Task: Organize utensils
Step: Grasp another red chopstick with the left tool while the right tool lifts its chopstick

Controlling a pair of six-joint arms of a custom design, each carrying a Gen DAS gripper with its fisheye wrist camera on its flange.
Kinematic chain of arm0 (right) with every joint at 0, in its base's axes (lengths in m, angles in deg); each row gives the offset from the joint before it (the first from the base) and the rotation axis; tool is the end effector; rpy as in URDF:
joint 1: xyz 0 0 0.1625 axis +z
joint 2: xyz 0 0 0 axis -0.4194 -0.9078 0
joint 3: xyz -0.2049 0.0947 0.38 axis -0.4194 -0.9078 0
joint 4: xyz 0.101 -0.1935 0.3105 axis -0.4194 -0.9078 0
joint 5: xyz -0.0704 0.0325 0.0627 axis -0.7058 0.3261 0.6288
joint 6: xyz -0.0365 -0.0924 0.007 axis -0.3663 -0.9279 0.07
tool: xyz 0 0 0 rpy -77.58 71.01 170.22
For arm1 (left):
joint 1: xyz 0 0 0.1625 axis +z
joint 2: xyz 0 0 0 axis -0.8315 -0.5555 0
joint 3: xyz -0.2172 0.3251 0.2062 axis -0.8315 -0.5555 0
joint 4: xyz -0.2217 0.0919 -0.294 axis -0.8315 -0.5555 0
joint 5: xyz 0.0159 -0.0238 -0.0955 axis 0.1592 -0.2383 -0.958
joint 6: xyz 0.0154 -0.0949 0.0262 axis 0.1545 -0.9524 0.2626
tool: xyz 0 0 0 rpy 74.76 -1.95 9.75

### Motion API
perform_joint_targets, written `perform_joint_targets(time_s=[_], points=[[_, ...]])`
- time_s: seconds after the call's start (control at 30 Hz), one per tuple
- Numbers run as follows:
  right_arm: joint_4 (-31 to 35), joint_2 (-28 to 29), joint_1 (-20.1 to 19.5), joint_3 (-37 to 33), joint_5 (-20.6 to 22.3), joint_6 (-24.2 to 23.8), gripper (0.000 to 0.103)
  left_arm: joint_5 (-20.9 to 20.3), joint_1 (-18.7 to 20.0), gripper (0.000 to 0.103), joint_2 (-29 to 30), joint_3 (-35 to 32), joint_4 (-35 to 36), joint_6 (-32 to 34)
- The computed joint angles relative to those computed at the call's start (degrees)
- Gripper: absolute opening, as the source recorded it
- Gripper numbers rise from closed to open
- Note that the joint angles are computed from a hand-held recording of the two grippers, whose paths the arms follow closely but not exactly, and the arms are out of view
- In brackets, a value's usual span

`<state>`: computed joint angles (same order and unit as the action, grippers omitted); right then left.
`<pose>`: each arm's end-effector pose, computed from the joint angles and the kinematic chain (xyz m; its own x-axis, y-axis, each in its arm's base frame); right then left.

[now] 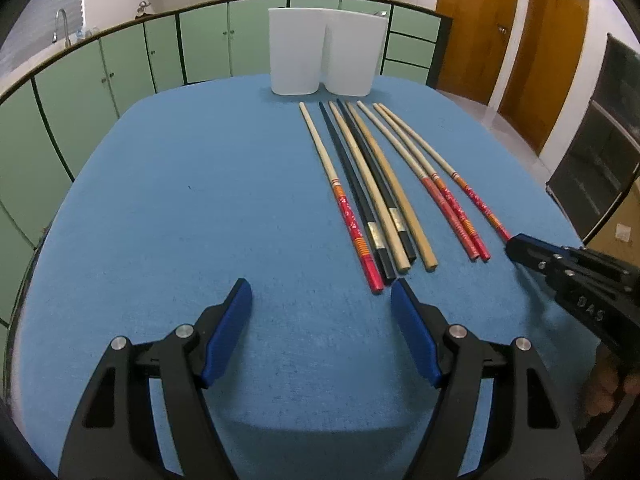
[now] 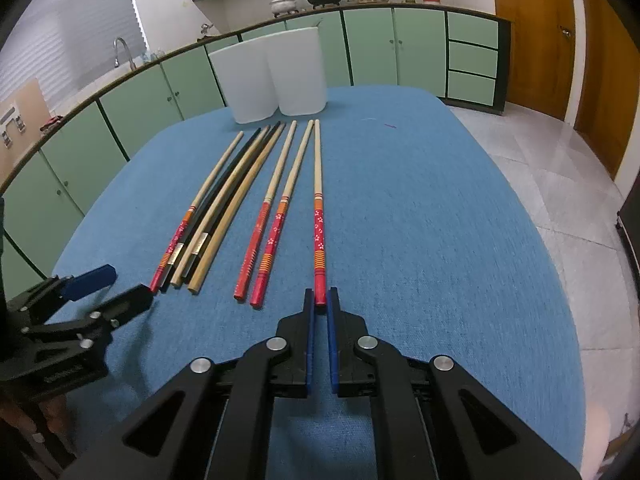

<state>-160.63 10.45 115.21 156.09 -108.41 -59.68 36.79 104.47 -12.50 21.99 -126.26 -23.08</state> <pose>0.1153 -0.6669 0.2067 -0.7514 -0.4380 0.4934 -0.6201 0.7242 -0.3015 -0.2306 -0.5882 0.0946 -0.7223 -0.1532 -0.6744 0.3598 0.7495 -0.5556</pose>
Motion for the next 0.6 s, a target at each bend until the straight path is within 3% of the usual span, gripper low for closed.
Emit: perform_joint_targets(time_s=[0.27, 0.5, 0.6], points=[[-0.23, 0.02, -0.14, 0.14, 0.31, 0.24, 0.006, 2.93, 0.28, 0.070, -0.98, -0.25, 4.67, -4.59], [-0.30, -0.03, -0.23, 0.26, 0.53, 0.35, 0.006, 1.27, 0.12, 0.068, -0.10, -0.82, 2.53, -1.50], [-0.34, 0.09, -0.26, 0.15, 0.66, 0.51, 0.006, 1.31, 0.24, 0.060, 0.34, -1.23, 1.68, -0.61]])
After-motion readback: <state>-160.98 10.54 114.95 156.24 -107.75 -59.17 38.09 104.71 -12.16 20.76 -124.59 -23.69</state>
